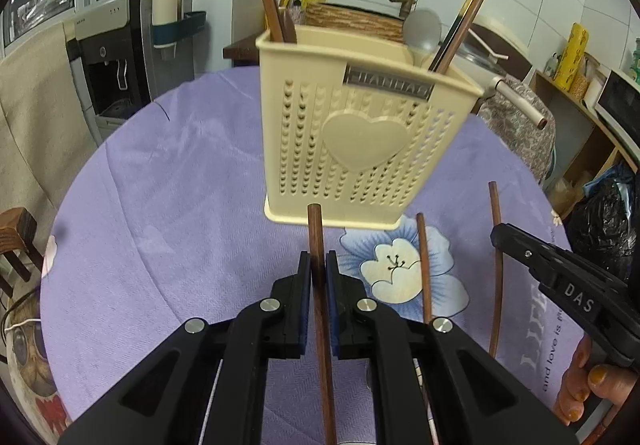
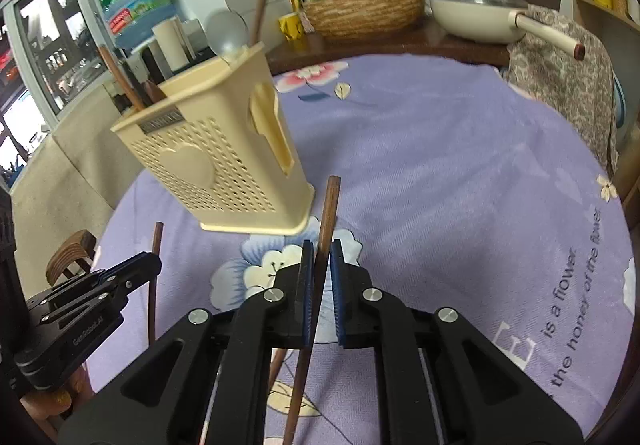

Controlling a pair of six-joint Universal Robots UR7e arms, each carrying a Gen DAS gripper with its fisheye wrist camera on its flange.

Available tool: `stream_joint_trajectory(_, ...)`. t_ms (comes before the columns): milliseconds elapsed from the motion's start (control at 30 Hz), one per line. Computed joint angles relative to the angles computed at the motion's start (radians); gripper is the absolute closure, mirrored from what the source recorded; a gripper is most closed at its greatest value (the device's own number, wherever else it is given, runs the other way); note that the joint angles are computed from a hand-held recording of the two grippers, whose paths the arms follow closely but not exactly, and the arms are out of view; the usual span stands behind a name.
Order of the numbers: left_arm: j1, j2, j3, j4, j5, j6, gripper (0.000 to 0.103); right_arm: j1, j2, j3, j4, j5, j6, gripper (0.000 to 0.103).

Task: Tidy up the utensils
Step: 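Lift the brown chopsticks and carry them toward the holder with both tools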

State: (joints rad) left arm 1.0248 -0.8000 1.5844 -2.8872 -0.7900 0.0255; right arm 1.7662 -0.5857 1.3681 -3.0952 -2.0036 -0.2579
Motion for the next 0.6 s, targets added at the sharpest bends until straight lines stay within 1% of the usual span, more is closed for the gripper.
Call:
stream_joint_trajectory(267, -0.03, -0.045, 0.03, -0.06, -0.01, 0.048, 0.096, 0.034, -0.07, 0.082, -0.076, 0.05, -0.076, 0.095)
stream_joint_trajectory(600, -0.053, -0.083, 0.051, -0.111, -0.014, 0.084, 0.096, 0.059, -0.13, 0.135, -0.106, 0.08, -0.119, 0.096)
